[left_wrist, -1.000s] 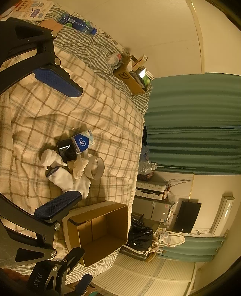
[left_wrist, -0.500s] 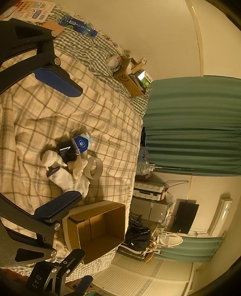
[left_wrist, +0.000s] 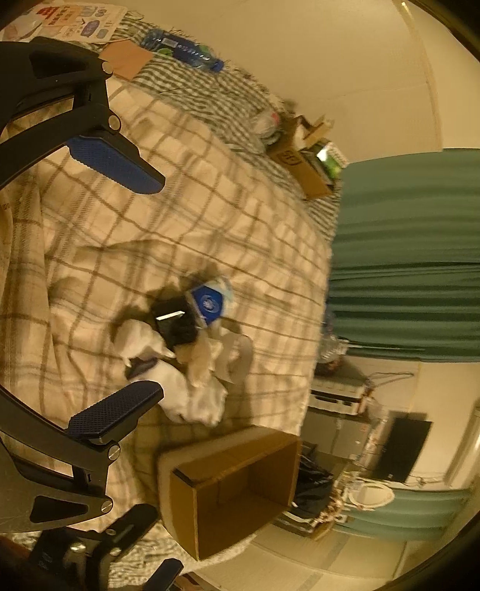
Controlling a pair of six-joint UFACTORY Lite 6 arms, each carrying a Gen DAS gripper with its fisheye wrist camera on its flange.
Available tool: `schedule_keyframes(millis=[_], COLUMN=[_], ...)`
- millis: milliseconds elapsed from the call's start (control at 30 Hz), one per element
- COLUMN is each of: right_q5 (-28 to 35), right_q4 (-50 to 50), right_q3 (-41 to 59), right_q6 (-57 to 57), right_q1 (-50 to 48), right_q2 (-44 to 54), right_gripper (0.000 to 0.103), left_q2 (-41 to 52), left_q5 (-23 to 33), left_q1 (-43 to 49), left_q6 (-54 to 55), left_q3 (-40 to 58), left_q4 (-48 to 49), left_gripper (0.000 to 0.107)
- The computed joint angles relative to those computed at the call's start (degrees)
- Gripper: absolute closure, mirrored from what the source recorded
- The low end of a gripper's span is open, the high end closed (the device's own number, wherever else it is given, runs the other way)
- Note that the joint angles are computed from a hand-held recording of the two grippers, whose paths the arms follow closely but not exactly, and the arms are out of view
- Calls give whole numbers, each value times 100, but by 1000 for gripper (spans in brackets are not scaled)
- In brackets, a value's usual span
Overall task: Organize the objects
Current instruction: 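Grasp the white figurine with the left gripper while the right gripper grasps the white sock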
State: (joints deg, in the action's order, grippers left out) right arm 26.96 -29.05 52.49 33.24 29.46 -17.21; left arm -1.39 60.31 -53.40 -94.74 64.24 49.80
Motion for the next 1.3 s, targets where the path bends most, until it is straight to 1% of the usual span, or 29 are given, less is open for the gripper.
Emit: schedule_keyframes(millis=[100, 167, 367, 467, 533, 567, 633, 667, 700, 733, 767, 833, 867, 900, 1000, 1067, 1133, 1200, 1300], right_q5=[-166, -309, -717, -839, -867, -874, -886, -901, -890, -877, -859, -805, -784, -763, -724, -727, -702, -731, -681], right_q4=[-103, 75, 806, 1217, 1353, 1420, 1468, 1465, 1482, 1488, 1443, 1406, 1310, 1179, 1031, 980, 948, 844, 789], right_q3=[-125, -161, -67, 44, 121, 159, 235, 272, 307, 342, 388, 458, 501, 536, 649, 768, 1101, 1459, 2211], right_q6=[111, -14, -699, -1084, -1206, -1275, -1331, -1335, -1360, -1376, -1344, -1335, -1263, -1157, -1102, -1099, -1085, -962, -801], right_q1=[-10, -128, -587, -705, -716, -713, -692, -680, -664, -647, -610, -539, -467, -383, -138, 29, 224, 346, 463], right_q2=[280, 485, 1184, 1544, 1733, 1820, 1961, 2029, 2078, 2118, 2173, 2223, 2265, 2290, 2341, 2458, 2814, 3213, 4016], right_gripper=[0, 0, 0, 0, 0, 0, 1, 0, 1, 1, 0, 1, 1, 1, 1, 1, 1, 1, 1], left_q2=[169, 339, 985, 1465, 1859, 2035, 2344, 2423, 2461, 2439, 2355, 1946, 1718, 1397, 647, 294, 214, 48, 60], left_q5=[-384, -701, -1923, -2475, -2783, -2876, -3222, -3414, -3614, -3720, -3767, -4029, -4078, -3980, -3552, -3293, -3022, -2995, -3213], left_q1=[260, 451, 1094, 1342, 1504, 1553, 1744, 1816, 1873, 1871, 1843, 1843, 1841, 1809, 1733, 1764, 1823, 1915, 2110], left_q6=[124, 234, 655, 976, 1375, 1569, 2094, 2386, 2699, 2781, 2624, 2157, 1851, 1416, 554, 264, 120, 102, 22], left_q3=[-181, -268, -394, -183, 53, 176, 313, 316, 276, 206, 104, -325, -529, -760, -1237, -1466, -1503, -1676, -1809], left_q4=[-185, -321, -756, -892, -1104, -1225, -1606, -1876, -2171, -2256, -2116, -1752, -1519, -1198, -593, -418, -270, -300, -291], left_gripper=[4, 5, 8, 9, 10, 13, 23, 34, 54, 59, 61, 61, 61, 61, 61, 61, 61, 61, 61])
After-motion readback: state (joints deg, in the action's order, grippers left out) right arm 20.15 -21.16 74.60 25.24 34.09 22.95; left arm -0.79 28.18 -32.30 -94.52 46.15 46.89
